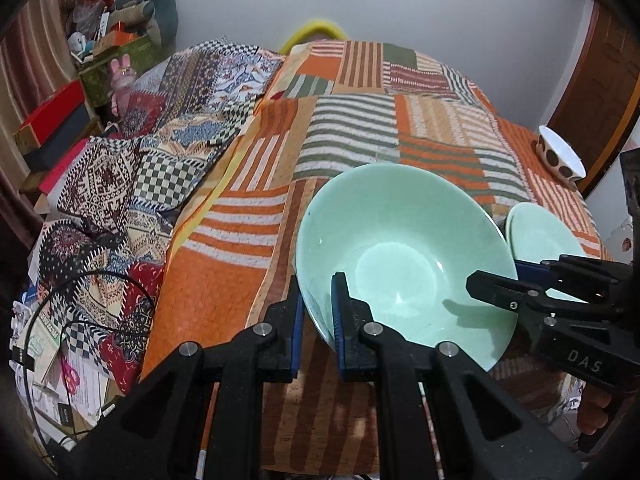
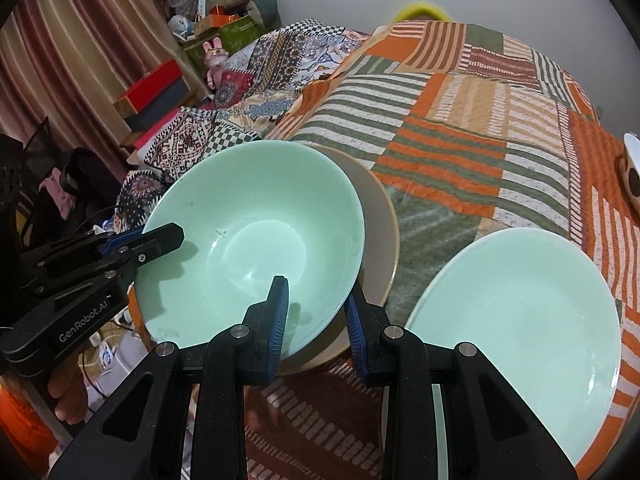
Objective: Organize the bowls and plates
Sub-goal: 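Lower the mint-green bowl into the pink bowl with both tools, then open both tools and move them toward the white spotted bowl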
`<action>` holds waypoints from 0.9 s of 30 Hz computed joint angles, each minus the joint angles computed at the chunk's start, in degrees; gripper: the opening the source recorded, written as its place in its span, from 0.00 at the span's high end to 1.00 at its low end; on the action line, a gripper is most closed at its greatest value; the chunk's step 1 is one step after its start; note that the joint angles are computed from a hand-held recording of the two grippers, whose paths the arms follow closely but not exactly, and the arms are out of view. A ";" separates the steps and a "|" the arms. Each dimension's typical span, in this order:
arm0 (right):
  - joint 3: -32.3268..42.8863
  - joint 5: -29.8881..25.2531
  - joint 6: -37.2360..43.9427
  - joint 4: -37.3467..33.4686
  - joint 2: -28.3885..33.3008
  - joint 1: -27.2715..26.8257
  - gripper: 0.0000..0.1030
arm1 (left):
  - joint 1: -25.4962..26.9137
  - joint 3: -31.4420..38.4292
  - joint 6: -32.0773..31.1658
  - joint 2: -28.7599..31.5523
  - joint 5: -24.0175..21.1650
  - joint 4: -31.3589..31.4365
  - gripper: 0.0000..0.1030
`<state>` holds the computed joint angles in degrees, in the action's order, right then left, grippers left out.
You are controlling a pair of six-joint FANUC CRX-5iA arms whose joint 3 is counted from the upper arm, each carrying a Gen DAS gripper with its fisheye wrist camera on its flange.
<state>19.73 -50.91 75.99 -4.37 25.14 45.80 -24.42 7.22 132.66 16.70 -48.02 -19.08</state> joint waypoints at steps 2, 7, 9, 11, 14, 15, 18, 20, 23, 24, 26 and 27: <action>0.66 -0.56 0.20 -0.01 0.60 -0.06 0.75 | 0.45 -0.24 -0.74 0.42 0.17 0.95 0.89; 0.52 -0.11 -0.27 1.52 0.97 0.25 0.75 | -0.26 0.79 0.15 1.33 -0.57 -1.14 0.88; 0.56 -0.08 -0.39 2.10 1.09 0.42 0.75 | -0.71 1.20 0.19 1.57 -1.01 -2.17 0.87; 0.34 0.07 -0.27 2.72 1.06 0.67 0.75 | -0.86 1.25 -0.05 1.63 -1.09 -2.55 0.87; 0.24 0.17 0.31 3.06 1.02 0.75 0.75 | -0.58 1.10 -0.87 1.72 -1.02 -2.19 0.87; 0.33 0.12 0.44 3.00 1.04 0.70 0.75 | -0.48 1.12 -1.18 1.77 -1.08 -1.98 0.86; 1.30 -0.69 0.67 2.07 1.38 0.23 0.75 | -0.26 1.58 -1.80 2.18 -1.85 -1.48 0.84; 2.59 -1.92 1.61 0.02 1.72 -0.56 0.75 | -0.05 1.68 -2.17 2.19 -2.00 -1.10 0.84; 4.05 -3.10 2.75 -3.21 1.98 -1.84 0.74 | -0.63 2.69 -0.88 2.15 -3.55 -3.00 0.84; 4.04 -2.99 2.77 -3.49 1.85 -1.99 0.74 | -0.55 2.74 -0.86 1.86 -3.55 -2.97 0.84; 3.35 -1.96 3.02 -3.85 1.14 -2.27 0.68 | -0.40 2.73 -0.86 1.19 -3.22 -2.72 0.84; 2.96 -1.31 3.24 -3.98 0.76 -2.37 0.66 | -0.45 2.90 -0.75 0.75 -3.17 -2.96 0.84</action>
